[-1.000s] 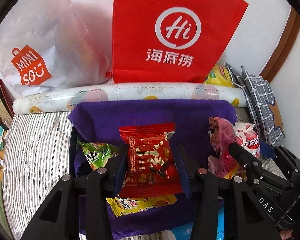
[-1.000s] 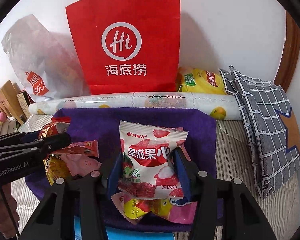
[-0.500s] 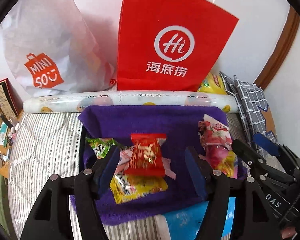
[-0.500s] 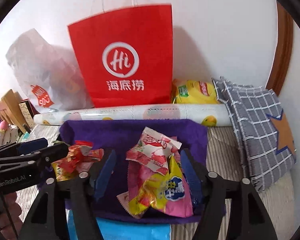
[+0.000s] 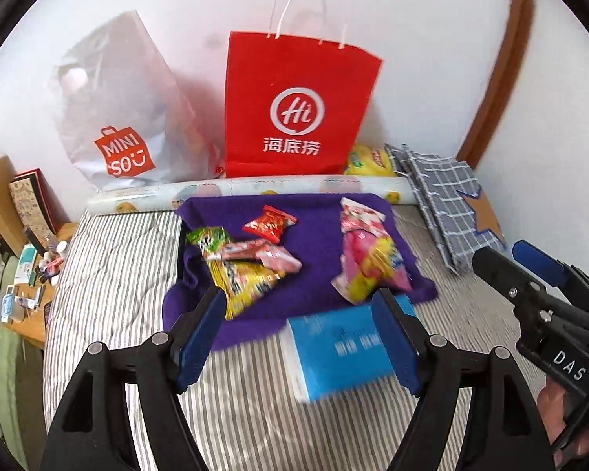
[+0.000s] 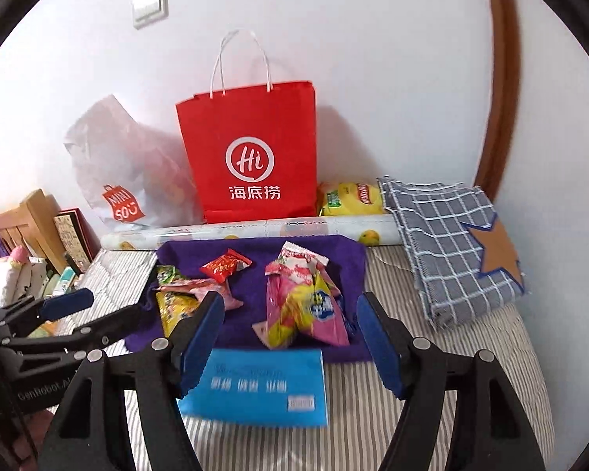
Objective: Organize snacks
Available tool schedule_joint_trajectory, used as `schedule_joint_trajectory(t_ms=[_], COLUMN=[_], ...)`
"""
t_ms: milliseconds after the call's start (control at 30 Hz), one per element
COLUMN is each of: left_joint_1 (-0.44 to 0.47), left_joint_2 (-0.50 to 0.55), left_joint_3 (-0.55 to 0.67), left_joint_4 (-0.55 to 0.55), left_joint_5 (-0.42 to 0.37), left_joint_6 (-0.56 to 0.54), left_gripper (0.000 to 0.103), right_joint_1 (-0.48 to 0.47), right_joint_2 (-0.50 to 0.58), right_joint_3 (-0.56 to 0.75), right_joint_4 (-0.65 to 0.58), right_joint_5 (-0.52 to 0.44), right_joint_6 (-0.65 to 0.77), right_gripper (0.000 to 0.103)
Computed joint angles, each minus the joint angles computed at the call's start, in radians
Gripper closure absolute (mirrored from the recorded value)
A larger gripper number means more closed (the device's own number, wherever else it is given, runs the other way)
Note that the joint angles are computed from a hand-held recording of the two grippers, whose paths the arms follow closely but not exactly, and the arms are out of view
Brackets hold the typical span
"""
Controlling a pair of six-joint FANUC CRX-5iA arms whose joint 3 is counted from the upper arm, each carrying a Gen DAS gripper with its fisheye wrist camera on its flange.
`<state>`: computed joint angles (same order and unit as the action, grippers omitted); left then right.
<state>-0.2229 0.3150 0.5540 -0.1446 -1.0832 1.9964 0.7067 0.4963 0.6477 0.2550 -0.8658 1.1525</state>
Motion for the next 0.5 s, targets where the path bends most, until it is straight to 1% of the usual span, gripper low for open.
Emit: schedule_joint_trajectory(t_ms=[133, 167, 200, 300, 367, 433, 500], left_joint_1=[-0.044, -0.057, -0.07, -0.109, -0.13, -0.148, -0.176], left_joint_2=[-0.062, -0.078, -0.092, -0.14, -0.166, -0.184, -0.197], left_joint_3=[-0.053, -0.066, -0.076, -0.122, -0.144, -0.158, -0.159], left_joint_4=[-0.045, -0.06, -0.075, -0.122, -0.139, -0.155, -0.192], left_joint_5=[-0.004, -0.006, -0.009, 0.006, 0.007, 0.005, -0.015], left_joint_6=[0.05, 0.065, 0.08, 0.13, 0.155, 0.175, 0.205], left_gripper=[0.027, 0.025, 0.019, 0.016, 0.016, 0.014, 0.008], right_joint_1=[0.013, 0.018, 0.023, 0.039, 0.051, 0.064, 0.077], right_joint_2=[-0.102, -0.123, -0.143, -0.215, -0.264, -0.313, -0.354], right_joint_3=[-0.124, -0.152, -0.181, -0.289, -0.363, -0.441, -0.508], right_joint_4=[0.0, 0.01, 0.022, 0.076, 0.126, 0.187, 0.252], right_joint_5=[0.016, 0.013, 0.015, 0.041, 0.063, 0.096, 0.114], right_joint_6=[-0.026, -0.037, -0.049, -0.104, -0.154, -0.203, -0.25], right_gripper=[0.035, 0.035, 0.035, 0.033, 0.018, 0.016, 0.013])
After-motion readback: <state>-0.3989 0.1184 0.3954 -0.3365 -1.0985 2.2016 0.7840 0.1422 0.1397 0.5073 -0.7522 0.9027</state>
